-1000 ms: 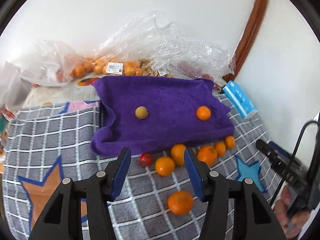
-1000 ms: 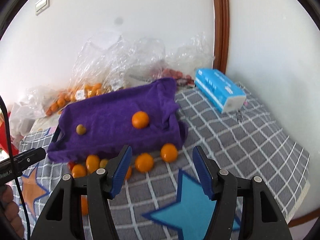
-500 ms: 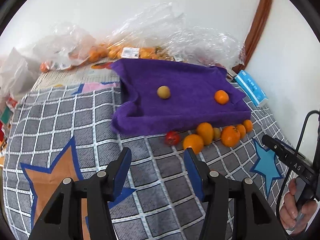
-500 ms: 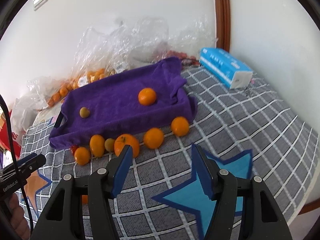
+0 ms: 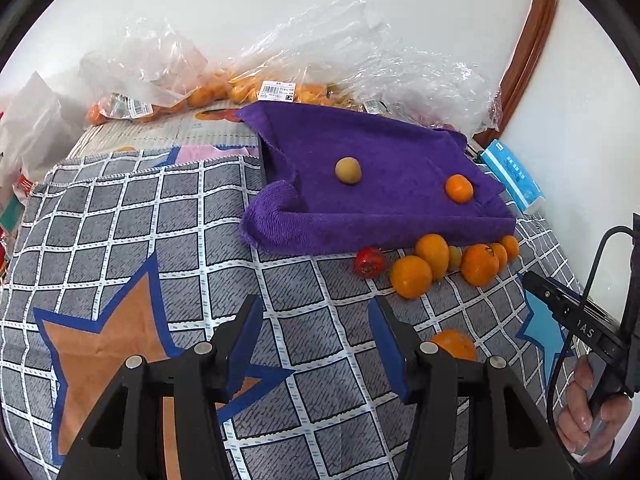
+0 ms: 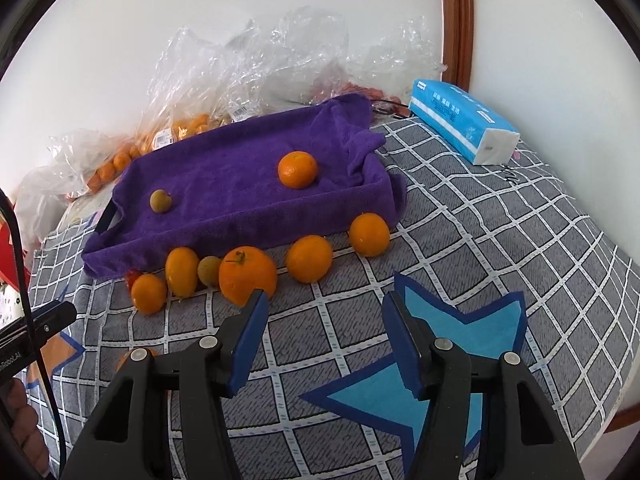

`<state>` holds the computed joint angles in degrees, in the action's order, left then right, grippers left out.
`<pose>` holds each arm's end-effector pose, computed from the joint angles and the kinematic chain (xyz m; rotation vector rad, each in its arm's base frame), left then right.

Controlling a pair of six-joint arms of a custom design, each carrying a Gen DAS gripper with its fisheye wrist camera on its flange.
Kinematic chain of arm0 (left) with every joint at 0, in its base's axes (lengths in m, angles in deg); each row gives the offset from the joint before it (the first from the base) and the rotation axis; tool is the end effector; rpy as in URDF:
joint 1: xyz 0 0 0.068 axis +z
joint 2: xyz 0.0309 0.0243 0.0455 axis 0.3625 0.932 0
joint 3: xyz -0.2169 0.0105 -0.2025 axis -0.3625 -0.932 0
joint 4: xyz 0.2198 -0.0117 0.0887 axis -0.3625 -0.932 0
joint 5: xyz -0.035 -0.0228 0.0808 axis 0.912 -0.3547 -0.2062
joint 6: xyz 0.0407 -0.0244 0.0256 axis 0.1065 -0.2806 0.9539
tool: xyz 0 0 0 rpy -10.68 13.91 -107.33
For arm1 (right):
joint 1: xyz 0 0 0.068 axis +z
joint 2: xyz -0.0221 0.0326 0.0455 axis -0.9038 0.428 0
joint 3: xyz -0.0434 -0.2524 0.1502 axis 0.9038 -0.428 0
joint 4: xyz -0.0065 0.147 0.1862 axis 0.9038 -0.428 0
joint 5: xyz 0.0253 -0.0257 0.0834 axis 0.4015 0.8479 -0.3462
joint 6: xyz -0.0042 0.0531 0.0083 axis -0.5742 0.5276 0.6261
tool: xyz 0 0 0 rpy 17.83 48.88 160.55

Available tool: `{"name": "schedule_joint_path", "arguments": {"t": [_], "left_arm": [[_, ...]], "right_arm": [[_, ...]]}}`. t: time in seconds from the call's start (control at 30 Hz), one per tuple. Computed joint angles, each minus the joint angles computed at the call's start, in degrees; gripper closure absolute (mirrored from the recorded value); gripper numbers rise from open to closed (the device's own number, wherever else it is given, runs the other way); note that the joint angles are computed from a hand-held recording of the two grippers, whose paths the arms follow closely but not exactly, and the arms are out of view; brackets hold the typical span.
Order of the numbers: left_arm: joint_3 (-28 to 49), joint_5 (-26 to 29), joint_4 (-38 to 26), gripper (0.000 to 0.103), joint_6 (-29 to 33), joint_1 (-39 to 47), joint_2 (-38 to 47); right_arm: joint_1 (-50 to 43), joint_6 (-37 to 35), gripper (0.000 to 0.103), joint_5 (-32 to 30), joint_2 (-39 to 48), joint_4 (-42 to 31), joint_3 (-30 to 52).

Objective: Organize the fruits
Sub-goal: 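Withdraw both tools from the towel toward the remaining fruits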

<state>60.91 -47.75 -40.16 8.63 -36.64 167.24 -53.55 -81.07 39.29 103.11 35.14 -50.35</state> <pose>0.1449 -0.1930 0.0349 -0.5027 2.3898 -0.1189 0.2554 0.0558 0.0132 -0.3563 2.3949 0.2558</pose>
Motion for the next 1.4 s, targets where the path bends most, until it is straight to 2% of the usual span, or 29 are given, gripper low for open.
{"name": "schedule_joint_path", "arguments": {"t": [0.13,0.33,0.53,0.63,0.8,1.1,1.23,1.4], "left_arm": [[-0.65,-0.07,-0.66,0.050,-0.88,0.46,-0.17],[-3.23,2.55,3.45,0.049,-2.40,2.66,0.79],[-2.97,3.15,3.14,0.049,-4.46,3.33,1.14],[-1.90,2.83,0.97,0.049,-5.95,3.21,1.18],[-0.31,1.89,-0.11,0.049,-7.22,3.21,1.14],[4.14,2.75,0.04,0.050,-3.16,4.53,1.91],[7.45,3.47,-2.72,0.052,-0.86,5.34,2.50],[10.87,3.35,-5.43,0.055,1.35,5.88,4.18]], "right_arm": [[-0.26,0.30,0.044,-0.15,0.74,-0.95,1.64],[-0.07,0.15,0.046,-0.13,1.60,-1.36,3.33],[-0.79,-2.27,0.053,-0.95,3.14,-0.51,4.29],[-1.27,-3.90,0.058,-0.17,4.33,0.50,5.16],[-4.04,-5.61,0.068,-1.35,5.17,-4.75,10.47],[-6.49,-6.05,0.068,-7.01,7.20,-16.31,21.51],[-5.91,-6.21,0.071,-6.83,8.57,-17.06,23.30],[-7.48,-7.00,0.071,-8.82,8.12,-14.11,20.55]]}}
